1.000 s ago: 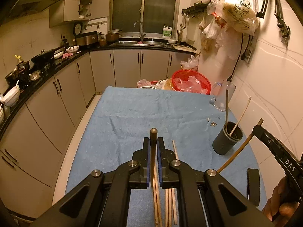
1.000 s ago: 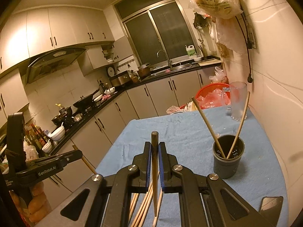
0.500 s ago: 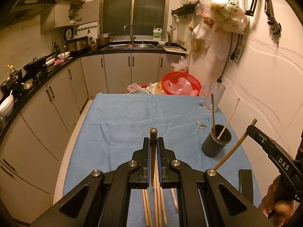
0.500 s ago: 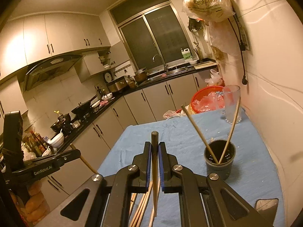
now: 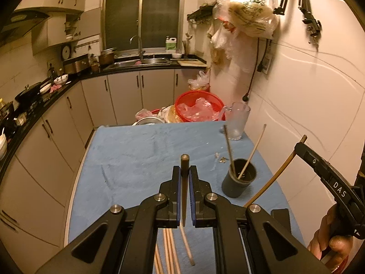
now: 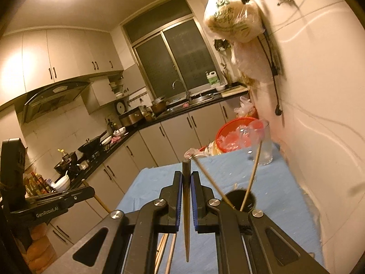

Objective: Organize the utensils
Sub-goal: 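Carry the left tool's chopstick to the black cup while the right tool carries its own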

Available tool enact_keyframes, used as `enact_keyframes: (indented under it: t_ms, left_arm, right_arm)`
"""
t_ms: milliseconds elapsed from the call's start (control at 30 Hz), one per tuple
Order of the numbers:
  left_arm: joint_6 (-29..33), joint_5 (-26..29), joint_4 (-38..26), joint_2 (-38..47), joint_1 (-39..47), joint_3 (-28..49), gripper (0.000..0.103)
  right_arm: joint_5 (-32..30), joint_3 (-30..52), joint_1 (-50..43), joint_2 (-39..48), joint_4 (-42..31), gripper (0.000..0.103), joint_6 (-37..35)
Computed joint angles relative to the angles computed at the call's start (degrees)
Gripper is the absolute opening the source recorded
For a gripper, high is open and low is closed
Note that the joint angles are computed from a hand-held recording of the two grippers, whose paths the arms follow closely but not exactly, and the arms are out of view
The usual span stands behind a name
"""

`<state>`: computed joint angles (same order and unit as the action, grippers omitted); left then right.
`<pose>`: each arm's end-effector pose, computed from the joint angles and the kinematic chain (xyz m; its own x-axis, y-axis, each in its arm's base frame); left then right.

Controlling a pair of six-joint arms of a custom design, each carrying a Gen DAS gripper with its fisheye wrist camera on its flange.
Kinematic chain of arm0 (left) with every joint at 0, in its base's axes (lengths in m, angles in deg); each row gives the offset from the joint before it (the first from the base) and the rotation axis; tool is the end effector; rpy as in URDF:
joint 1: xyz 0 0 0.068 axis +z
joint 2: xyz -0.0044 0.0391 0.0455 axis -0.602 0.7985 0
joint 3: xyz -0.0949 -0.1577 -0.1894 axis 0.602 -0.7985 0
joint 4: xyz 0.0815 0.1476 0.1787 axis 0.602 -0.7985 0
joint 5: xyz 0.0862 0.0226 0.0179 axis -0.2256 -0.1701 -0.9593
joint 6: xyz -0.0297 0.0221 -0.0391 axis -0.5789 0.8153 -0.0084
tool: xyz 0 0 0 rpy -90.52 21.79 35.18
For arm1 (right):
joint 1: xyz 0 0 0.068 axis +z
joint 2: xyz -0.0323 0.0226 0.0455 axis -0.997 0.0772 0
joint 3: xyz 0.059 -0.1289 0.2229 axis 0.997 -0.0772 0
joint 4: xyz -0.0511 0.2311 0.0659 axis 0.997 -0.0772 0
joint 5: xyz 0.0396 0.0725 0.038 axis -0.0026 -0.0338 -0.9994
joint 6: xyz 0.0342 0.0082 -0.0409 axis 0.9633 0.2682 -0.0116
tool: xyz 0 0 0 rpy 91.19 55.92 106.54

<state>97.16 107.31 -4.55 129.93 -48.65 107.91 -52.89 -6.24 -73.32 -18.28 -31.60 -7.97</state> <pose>0.2649 -0.0663 0.4006 -0.5597 0.3250 -0.7623 0.5591 0.8271 -0.0579 0.1397 0.0197 0.3584 -0.2862 0.3959 -0.8725 0.2250 0.9129 0.3405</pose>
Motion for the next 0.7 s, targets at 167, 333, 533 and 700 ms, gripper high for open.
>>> enact_keyframes:
  t_ms: [167, 333, 533, 700]
  left_arm:
    - [-2.2, -1.4, -1.7, 2.6, -4.4, 5.5, 0.007]
    - [-5.0, -2.3, -3.0, 5.4, -9.0, 11.5, 0.007]
    - [-7.3, -4.4, -4.9, 10.1, -14.4, 20.7, 0.007]
    - [-9.5, -6.0, -5.8, 15.0, -18.4, 27.9, 0.007]
  right_arm:
    - [-3.9, 3.7, -6.5, -0.2, -1.7, 0.008, -2.9]
    - [-11.5, 7.1, -16.9, 0.5, -2.3, 0.008, -5.9]
    - [-20.7, 11.1, -28.2, 4.0, -1.4, 0.008, -8.3]
    - [-24.9, 13.6, -34.0, 8.0, 0.2, 0.008, -9.5]
